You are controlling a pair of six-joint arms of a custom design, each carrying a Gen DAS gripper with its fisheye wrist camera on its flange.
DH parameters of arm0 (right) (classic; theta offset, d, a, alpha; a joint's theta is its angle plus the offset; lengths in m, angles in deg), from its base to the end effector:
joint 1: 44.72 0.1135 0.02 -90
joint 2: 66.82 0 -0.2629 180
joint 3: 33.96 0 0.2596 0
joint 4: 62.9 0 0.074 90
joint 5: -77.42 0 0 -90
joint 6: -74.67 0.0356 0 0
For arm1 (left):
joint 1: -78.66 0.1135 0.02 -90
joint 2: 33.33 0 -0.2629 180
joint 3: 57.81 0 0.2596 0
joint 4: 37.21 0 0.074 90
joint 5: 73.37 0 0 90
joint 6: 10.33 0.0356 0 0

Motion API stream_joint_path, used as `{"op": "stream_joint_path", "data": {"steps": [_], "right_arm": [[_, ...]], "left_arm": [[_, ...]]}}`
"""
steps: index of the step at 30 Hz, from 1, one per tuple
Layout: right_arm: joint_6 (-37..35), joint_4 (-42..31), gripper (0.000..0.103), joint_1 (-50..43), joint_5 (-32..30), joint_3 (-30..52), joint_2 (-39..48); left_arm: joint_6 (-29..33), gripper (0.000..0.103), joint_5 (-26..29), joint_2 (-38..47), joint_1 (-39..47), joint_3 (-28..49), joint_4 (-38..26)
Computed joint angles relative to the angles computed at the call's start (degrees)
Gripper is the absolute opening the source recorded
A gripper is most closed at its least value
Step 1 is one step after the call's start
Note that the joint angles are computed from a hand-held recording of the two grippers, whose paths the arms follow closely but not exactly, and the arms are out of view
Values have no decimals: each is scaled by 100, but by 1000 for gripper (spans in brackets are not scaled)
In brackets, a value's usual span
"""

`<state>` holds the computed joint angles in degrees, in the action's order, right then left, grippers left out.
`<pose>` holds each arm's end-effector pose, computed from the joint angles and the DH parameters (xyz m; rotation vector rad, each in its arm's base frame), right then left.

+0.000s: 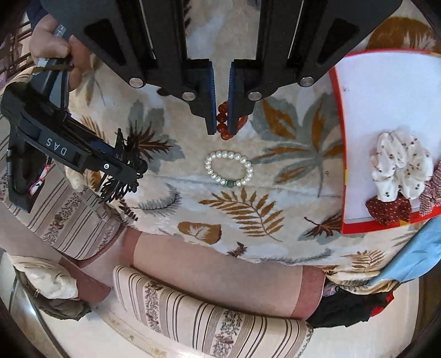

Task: Organize jewelry
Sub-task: 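Carry the red bead bracelet and black hair claw over the tray with both tools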

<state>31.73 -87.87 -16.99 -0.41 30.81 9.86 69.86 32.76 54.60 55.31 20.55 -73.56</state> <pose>0.2695 0.1332 0.2505 0.4935 2.1870 0.4901 0.3099 -0.1445 0.2553 0.4220 2.3802 -0.6065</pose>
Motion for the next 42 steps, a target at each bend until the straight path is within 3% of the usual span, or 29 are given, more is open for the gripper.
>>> {"op": "stream_joint_path", "data": {"steps": [10, 25, 36, 42], "right_arm": [[72, -508, 52, 1139, 930, -154, -348], [820, -1480, 52, 2255, 1631, -188, -774], [842, -1824, 52, 2682, 1870, 296, -642], [559, -1767, 52, 2725, 1700, 749, -259]], "left_arm": [[87, 7, 231, -718, 169, -381, -195], [169, 7, 523, -1509, 383, -598, -506], [318, 7, 865, -1988, 980, -639, -807], [447, 7, 1165, -2051, 1580, -570, -899]]}}
